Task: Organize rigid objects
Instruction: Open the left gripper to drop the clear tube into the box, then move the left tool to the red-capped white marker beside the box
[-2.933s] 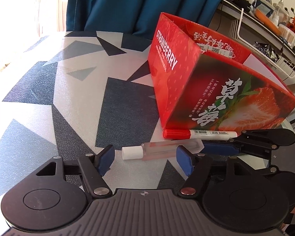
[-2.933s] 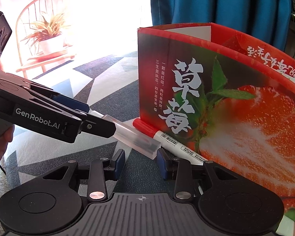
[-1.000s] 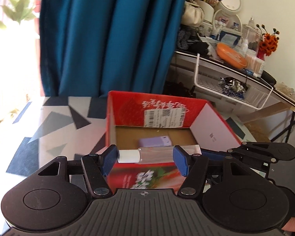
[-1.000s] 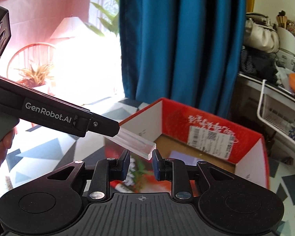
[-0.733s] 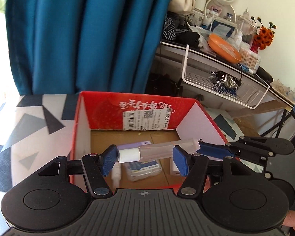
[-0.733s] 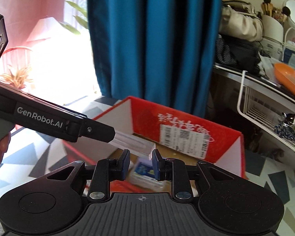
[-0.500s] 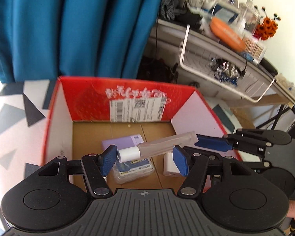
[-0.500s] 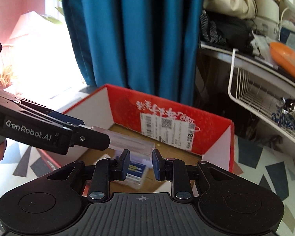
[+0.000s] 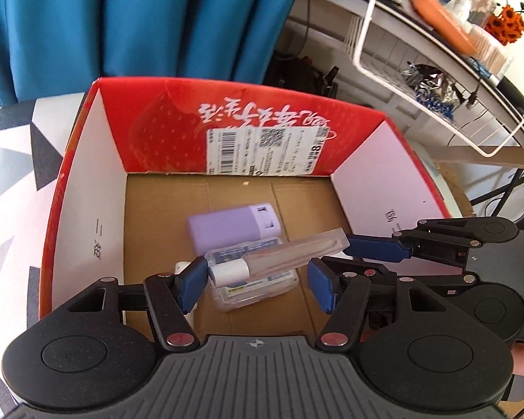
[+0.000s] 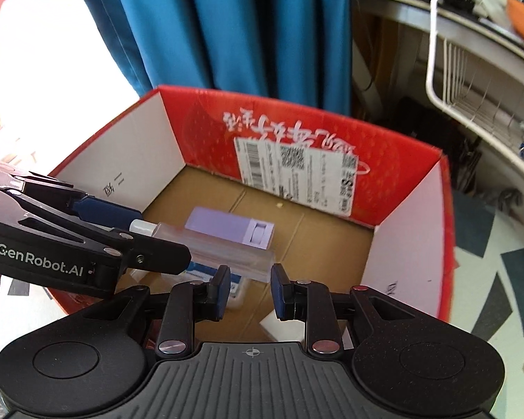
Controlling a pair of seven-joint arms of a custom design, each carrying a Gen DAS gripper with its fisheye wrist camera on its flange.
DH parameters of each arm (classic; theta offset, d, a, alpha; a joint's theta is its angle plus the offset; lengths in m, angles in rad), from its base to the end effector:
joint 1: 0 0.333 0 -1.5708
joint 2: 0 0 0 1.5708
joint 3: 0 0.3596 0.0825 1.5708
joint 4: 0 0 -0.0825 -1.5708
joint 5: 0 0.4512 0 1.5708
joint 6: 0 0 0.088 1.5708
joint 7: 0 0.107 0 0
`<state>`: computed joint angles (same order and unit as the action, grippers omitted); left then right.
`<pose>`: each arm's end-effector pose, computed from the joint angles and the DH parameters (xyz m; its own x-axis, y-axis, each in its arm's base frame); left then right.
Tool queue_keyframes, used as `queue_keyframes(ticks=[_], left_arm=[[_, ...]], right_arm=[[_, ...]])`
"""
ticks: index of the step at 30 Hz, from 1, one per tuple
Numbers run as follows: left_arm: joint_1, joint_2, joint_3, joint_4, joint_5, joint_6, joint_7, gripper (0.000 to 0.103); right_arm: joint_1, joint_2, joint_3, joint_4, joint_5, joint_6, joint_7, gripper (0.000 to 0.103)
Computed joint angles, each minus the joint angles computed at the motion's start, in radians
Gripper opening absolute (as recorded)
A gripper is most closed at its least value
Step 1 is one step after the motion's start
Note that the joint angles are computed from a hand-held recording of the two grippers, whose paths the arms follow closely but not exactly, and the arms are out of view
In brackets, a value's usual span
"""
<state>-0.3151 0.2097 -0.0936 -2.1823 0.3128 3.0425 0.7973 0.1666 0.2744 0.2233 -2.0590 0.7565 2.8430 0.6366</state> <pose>0.5928 -0.2805 0.3601 -0.0122 -0.9634 0.2678 -0.8243 -0.1419 -0.5481 0.6440 0.2187 0.3461 0.6116 -0.7835 -0.1100 -0.6731 -0.4422 -0.5928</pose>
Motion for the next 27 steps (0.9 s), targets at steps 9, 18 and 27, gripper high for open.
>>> queue_keyframes(ticks=[9,18,27], left_arm=[[0.002,0.022,0.012,0.022,0.007,-0.024,-0.010,0.065],[-0.043,0.015,0.072,0.013,0.107,0.008,-0.096,0.067],[-0.214,-0.067,0.279,-0.005,0.645,0.003,-0.549,0.093]], right_arm=[[0.045,0.042,-0.039,0.044,-0.165,-0.030,0.186,0.023],[0.048,0.049,-0.040,0.054,-0.263,-0.045,0.325,0.027],[-0.016,-0.004,0.034,-0.022,-0.126,0.082,0.272,0.073]])
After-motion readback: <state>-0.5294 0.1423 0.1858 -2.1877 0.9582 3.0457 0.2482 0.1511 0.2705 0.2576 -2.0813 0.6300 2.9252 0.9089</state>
